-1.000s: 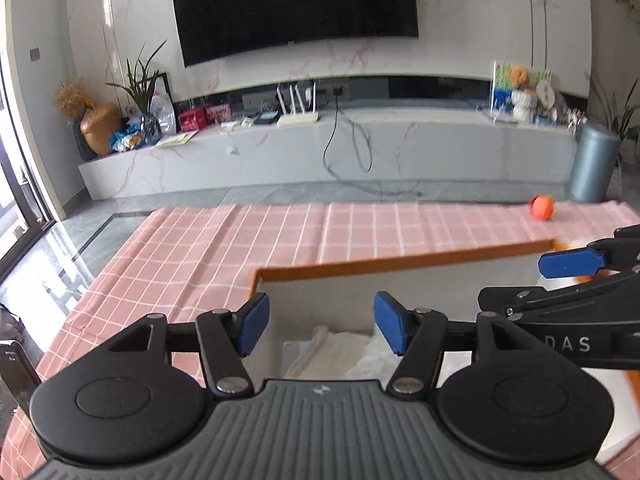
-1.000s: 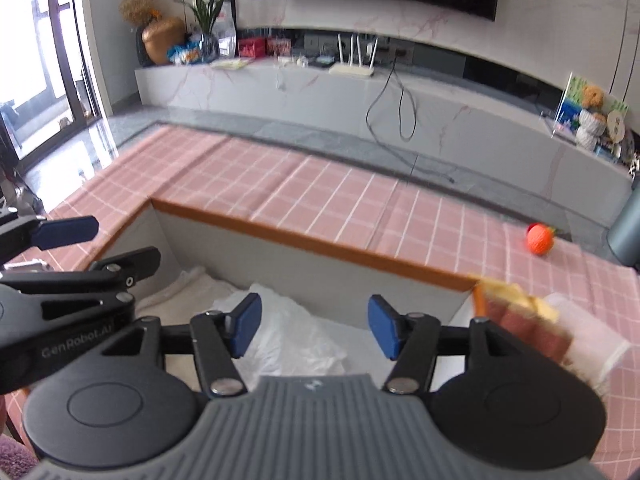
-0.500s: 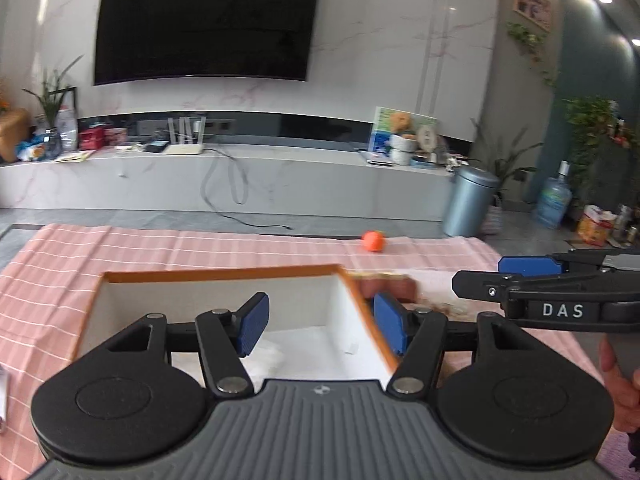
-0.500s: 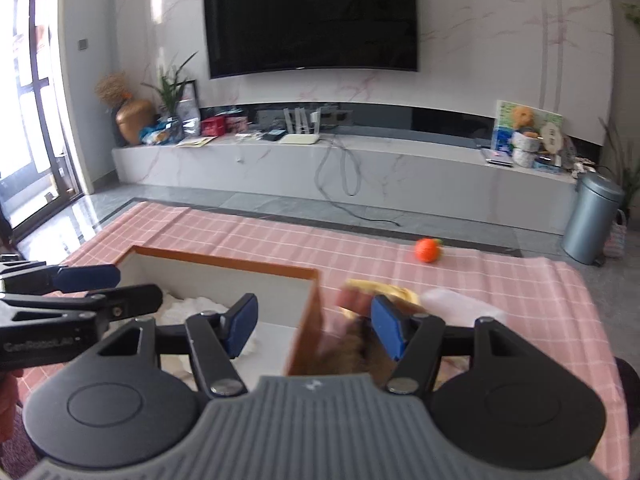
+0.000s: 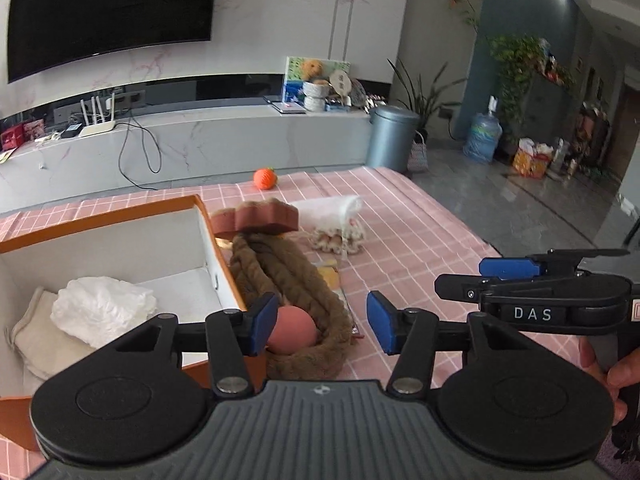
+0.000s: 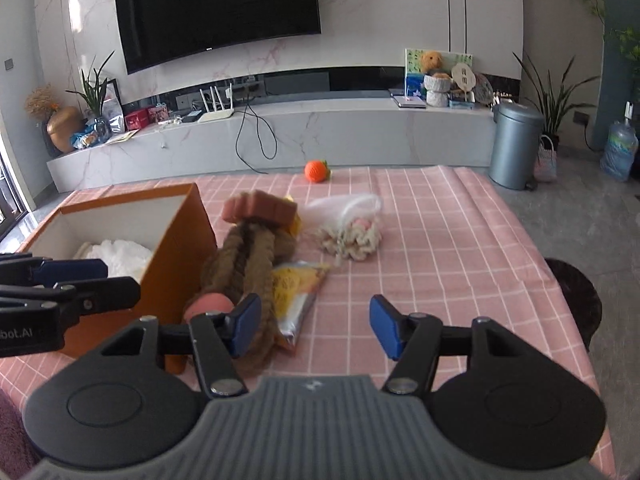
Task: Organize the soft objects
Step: 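Move both tools back toward the remaining items on the table, then grasp the clear plastic bag with the right tool while the left tool grasps the brown-pink sponge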
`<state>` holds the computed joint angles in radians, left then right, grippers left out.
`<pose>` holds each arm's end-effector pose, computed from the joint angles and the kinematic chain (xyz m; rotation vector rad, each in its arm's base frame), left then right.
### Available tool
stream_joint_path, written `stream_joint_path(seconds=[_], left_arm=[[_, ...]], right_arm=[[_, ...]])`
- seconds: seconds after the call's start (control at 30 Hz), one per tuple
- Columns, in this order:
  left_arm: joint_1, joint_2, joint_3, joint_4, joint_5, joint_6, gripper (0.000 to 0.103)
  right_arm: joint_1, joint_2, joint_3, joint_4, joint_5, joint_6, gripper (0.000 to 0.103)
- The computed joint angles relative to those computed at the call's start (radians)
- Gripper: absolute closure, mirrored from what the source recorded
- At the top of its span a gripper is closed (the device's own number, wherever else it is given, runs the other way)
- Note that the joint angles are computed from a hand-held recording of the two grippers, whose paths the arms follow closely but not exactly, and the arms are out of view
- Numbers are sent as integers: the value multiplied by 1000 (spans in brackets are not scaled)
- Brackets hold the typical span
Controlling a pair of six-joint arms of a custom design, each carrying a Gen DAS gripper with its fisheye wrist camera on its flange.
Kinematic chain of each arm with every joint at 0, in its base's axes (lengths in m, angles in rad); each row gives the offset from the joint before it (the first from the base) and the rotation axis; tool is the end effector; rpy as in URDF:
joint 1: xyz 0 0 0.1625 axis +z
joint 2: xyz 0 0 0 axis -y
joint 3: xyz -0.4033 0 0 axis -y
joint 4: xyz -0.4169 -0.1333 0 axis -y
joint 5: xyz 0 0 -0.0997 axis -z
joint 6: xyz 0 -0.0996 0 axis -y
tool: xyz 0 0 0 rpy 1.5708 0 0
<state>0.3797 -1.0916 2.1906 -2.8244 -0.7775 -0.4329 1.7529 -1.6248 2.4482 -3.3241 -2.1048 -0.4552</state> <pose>-0.3745 -0.3694 0.0953 0.8677 2.4018 -0.9118 0.1519 -0.3685 0.2881 0.4203 -2.2803 1.0561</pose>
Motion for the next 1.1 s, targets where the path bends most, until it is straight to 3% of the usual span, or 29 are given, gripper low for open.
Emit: stream_joint_path(seconds=[0.1,0.4,0.53,0.73,0.83,0.97,1.1], left_arm=[[6,19,-20,33,-17,4,49],[51,87,-119,88,-2,112,48],[95,133,-189,81,18,203,41],[179,227,-318,63,11,456,28],[218,269,-379,72,-3,571,22],[258,324,-449,102,-9,694,19],[296,362,-517,181,-32,744,19]], right_arm=[[-19,-5,6,-5,20,-7,44],[-65,55,-58,14,61,-38,44],[-94,110,-126,33,87,-61,44],[-132,207,-243,71,121,-100,42],[-155,254,-316,115,160,-144,29],[-167,359,-435,126,142,-256,29],[-179,437,-541,193,148,-357,25]])
